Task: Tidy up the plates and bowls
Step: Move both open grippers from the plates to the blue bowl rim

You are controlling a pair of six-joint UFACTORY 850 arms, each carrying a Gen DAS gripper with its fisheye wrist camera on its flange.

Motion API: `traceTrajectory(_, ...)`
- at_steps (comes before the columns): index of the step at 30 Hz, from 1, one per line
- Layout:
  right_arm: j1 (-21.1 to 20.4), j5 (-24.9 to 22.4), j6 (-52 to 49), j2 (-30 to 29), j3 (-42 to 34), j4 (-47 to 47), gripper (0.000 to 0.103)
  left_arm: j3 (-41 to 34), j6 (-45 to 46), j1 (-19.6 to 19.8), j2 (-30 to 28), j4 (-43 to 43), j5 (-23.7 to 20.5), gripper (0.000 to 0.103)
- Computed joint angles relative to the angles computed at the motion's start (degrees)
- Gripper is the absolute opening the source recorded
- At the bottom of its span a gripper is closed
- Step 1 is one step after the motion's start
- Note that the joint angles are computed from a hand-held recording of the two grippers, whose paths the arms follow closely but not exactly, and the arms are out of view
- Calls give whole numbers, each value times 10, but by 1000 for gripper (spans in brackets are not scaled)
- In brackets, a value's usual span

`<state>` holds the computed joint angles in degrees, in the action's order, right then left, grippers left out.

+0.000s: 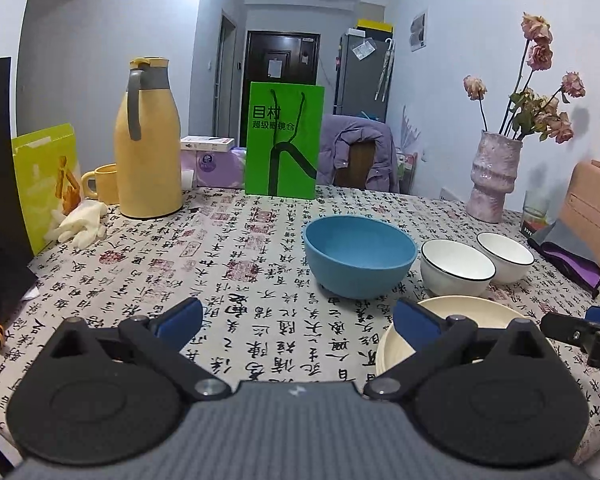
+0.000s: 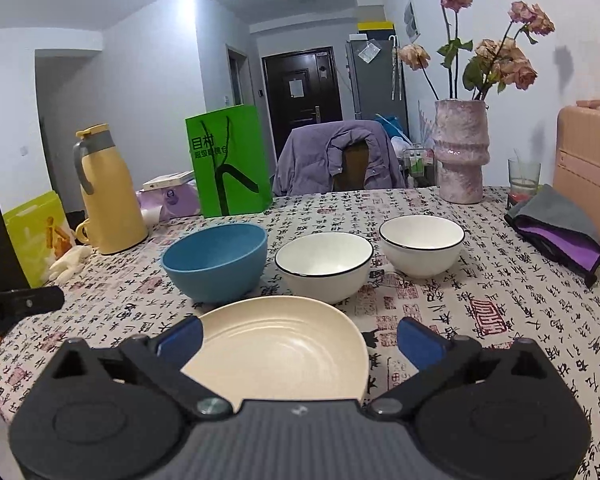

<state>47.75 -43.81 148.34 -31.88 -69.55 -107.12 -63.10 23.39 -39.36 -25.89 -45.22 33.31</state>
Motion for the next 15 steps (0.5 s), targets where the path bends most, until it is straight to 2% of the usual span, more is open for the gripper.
traceTrajectory(4,1,2,-15,-2,-13,5,103,4,-10,3,4,14,8,103)
traceTrajectory(15,-18,36,-52,-27,-60,18,103,-26,-11,20,-17,55,-20,103)
